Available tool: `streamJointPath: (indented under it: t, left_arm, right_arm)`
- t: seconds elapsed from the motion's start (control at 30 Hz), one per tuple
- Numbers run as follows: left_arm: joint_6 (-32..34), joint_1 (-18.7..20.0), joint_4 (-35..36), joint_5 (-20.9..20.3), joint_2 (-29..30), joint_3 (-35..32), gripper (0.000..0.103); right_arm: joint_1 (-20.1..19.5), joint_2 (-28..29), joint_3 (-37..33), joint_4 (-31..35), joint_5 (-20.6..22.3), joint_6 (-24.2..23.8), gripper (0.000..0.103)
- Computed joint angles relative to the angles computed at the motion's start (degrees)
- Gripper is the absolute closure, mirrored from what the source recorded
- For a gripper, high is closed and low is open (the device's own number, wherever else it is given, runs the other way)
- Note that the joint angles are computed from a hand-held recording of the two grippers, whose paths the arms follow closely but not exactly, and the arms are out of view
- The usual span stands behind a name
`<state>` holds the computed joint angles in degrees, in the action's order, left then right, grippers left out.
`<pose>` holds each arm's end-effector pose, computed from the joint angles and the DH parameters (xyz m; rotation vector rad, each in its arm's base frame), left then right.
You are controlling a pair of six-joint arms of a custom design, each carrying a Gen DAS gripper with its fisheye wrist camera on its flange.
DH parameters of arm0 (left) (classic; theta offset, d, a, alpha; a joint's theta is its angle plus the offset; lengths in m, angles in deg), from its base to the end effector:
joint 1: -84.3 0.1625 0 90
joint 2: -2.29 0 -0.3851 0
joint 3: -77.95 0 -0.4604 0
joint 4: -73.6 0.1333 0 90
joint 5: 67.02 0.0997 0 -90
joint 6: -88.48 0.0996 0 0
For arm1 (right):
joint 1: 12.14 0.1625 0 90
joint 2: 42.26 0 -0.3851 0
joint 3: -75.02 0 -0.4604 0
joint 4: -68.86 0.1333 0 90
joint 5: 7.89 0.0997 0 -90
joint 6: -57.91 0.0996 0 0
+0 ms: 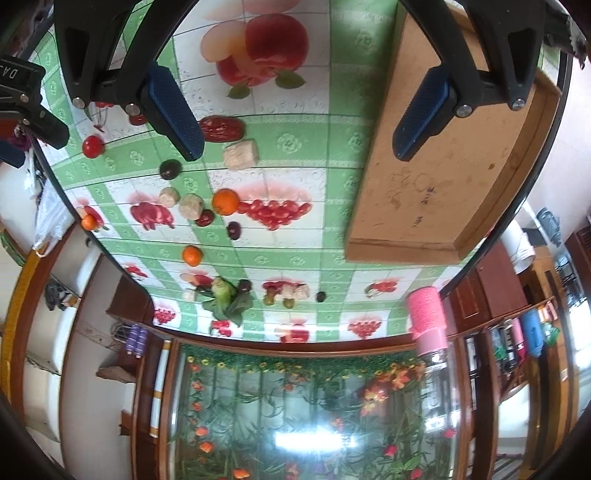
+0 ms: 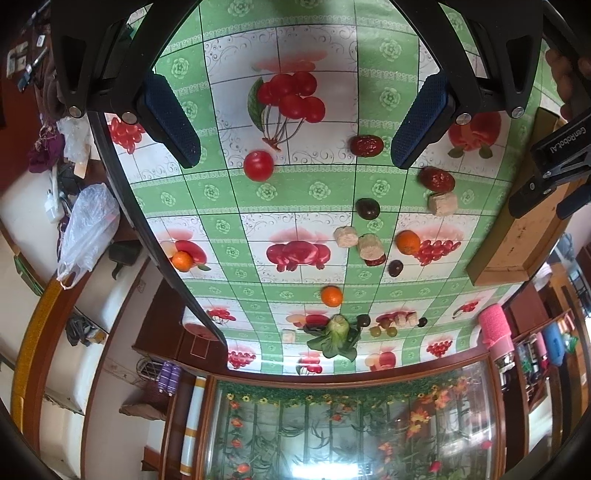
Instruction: Organize fruits
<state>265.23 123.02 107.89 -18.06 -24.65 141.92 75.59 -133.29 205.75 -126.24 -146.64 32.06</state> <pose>-0.3754 -0.5556 -0.0434 0.8881 2.3763 -0.8043 0.0406 -0.4505 0.3168 -0.1520 -1.9622 0.9688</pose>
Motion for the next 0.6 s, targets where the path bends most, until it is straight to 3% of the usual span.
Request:
streamJointPath:
  t: [0.17, 0.6]
  left_arm:
    - [1.65, -0.71, -1.34, -1.42, -0.11, 0.77, 0.000]
    - [-3.74, -2.67, 1.17, -5.01, 1.02, 0.58, 0.000]
  right_arm:
    - [0.23, -0.54, 0.40, 0.26, -0.05, 1.02, 0.000]
    - [-1.97, -2.64, 0.86, 3.08, 6.66, -3.82, 0.000]
